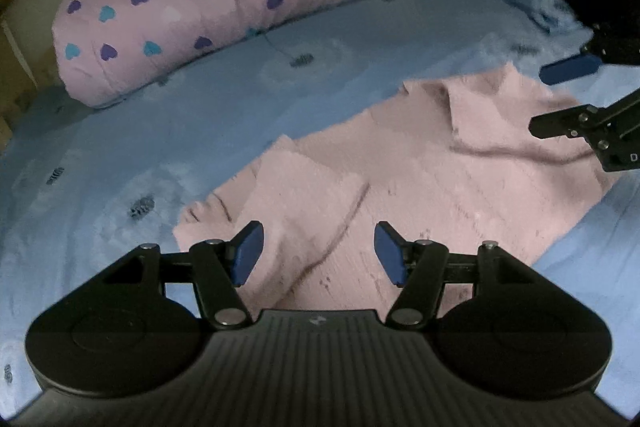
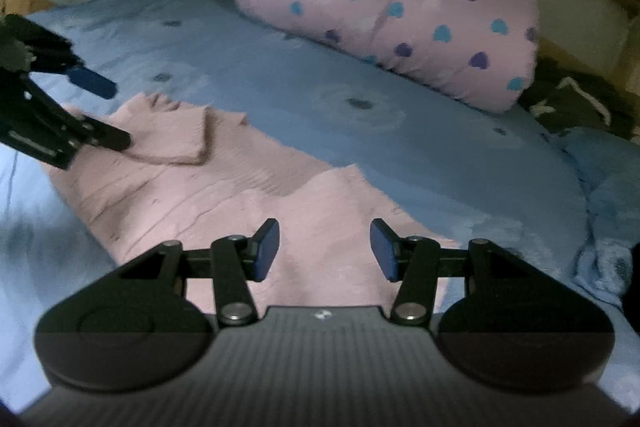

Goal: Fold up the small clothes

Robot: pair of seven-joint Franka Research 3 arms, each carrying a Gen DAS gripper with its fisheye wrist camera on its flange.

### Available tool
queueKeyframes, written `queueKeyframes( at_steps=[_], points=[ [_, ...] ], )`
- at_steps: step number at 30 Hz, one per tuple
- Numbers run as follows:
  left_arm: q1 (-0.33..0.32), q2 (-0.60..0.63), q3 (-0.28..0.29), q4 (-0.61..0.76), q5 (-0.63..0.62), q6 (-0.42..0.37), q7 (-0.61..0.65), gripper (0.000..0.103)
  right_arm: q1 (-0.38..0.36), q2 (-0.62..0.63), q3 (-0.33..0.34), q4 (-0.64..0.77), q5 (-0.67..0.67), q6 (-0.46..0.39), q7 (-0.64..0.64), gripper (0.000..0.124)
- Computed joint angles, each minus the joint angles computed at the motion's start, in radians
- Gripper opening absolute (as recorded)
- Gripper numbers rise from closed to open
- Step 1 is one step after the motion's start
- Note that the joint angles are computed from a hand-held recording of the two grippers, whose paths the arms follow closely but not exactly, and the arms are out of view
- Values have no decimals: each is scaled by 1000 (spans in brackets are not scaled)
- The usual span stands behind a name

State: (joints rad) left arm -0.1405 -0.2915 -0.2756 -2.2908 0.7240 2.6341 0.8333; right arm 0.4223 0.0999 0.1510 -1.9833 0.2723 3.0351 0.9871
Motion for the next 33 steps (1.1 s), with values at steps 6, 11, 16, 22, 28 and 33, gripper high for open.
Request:
queueKeyframes(
  at_steps=[6, 11, 16, 22, 28, 33],
  points=[
    [28, 58, -4, 14, 74, -23, -54, 66, 10, 51, -1, 49, -6, -90, -7, 52],
    [38, 95, 20, 16, 145, 17, -95, 63, 2, 102, 1, 80, -27, -99, 24, 51],
    [47, 110, 19, 34, 209, 18, -153, 13, -29, 127, 32, 108, 91, -96, -39, 18],
    [99, 71, 35, 55, 338, 25, -358, 11, -22, 146, 14, 130, 88, -34, -23, 11],
    [137, 97, 73, 74, 331, 27, -398, 11, 86, 205, -179, 193, -48, 88, 228, 10],
    [142, 147, 97, 67, 268, 38, -392, 12, 205, 280, -388, 243, -170, 68, 468, 9]
  ],
)
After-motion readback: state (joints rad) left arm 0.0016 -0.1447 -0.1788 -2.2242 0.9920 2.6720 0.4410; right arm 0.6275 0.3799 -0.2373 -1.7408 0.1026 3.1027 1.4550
